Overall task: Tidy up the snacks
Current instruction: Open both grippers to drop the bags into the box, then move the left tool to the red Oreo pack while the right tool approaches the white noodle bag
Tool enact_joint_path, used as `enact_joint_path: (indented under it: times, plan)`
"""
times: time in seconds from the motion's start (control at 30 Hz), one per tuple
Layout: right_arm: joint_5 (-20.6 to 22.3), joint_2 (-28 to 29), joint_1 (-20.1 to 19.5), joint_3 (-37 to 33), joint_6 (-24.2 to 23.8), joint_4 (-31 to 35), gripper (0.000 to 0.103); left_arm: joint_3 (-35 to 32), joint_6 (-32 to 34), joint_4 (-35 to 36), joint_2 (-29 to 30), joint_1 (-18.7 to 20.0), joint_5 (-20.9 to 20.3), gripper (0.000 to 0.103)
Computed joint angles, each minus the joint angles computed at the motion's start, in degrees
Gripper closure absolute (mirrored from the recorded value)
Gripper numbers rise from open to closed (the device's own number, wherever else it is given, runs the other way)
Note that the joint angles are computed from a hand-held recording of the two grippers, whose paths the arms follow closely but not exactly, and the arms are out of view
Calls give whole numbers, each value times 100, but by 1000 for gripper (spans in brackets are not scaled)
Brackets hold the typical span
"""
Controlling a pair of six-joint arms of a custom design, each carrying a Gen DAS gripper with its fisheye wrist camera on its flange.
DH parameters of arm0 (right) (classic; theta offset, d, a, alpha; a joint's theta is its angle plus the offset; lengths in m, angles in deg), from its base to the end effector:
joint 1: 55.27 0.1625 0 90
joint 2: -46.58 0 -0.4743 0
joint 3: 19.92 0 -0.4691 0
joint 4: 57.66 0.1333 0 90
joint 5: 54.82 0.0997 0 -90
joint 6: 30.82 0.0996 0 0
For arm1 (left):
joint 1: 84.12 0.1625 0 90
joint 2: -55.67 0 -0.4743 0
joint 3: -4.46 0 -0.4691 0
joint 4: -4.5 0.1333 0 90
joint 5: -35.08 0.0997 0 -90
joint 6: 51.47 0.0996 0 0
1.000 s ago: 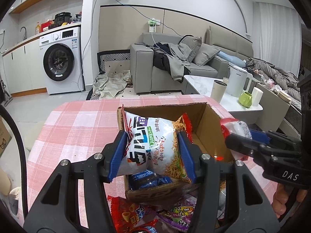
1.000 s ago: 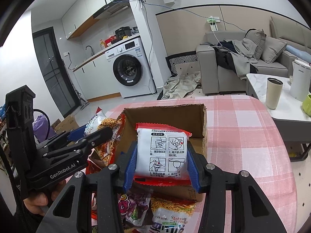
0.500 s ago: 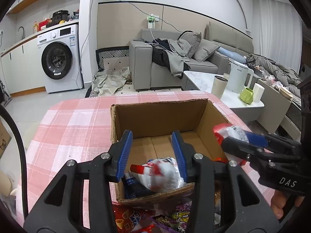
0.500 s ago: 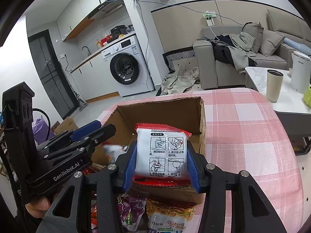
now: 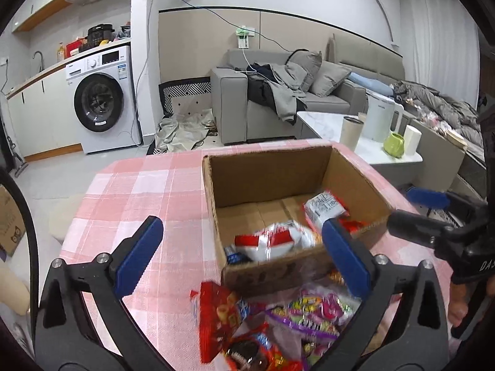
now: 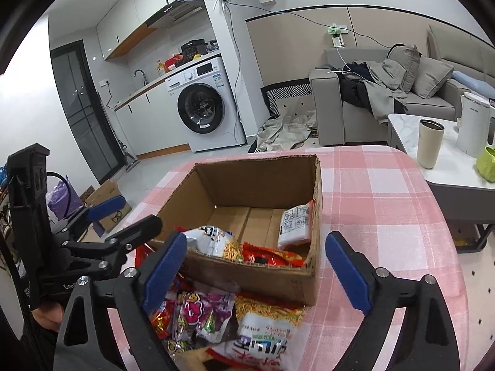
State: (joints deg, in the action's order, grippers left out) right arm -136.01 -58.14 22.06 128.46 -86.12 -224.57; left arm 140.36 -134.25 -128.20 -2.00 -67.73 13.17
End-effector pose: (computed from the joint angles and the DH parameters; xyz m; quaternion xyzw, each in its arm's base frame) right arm 0.0668 -0.3801 0.2697 0.3677 -0.8820 0.2777 0.0984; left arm -0.3286 -0.3319 0.0159 0.1072 0.8002 -0.4702 0.3565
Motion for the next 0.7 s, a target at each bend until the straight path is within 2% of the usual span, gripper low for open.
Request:
enact_joint_path:
  times: [0.13,0.4,0.7]
  plan:
    - [-56,-173,-93,134,-138,-79,1,90,-569,612,-125,-257,-137,1]
    - [-110,-631,-463,326,-442,241,1,372,-1477,1184,-323,-749,-634,1]
    - [-54,-904,-886,451,-652,559,0,429,-1775,1388,-284,-988,-951,1]
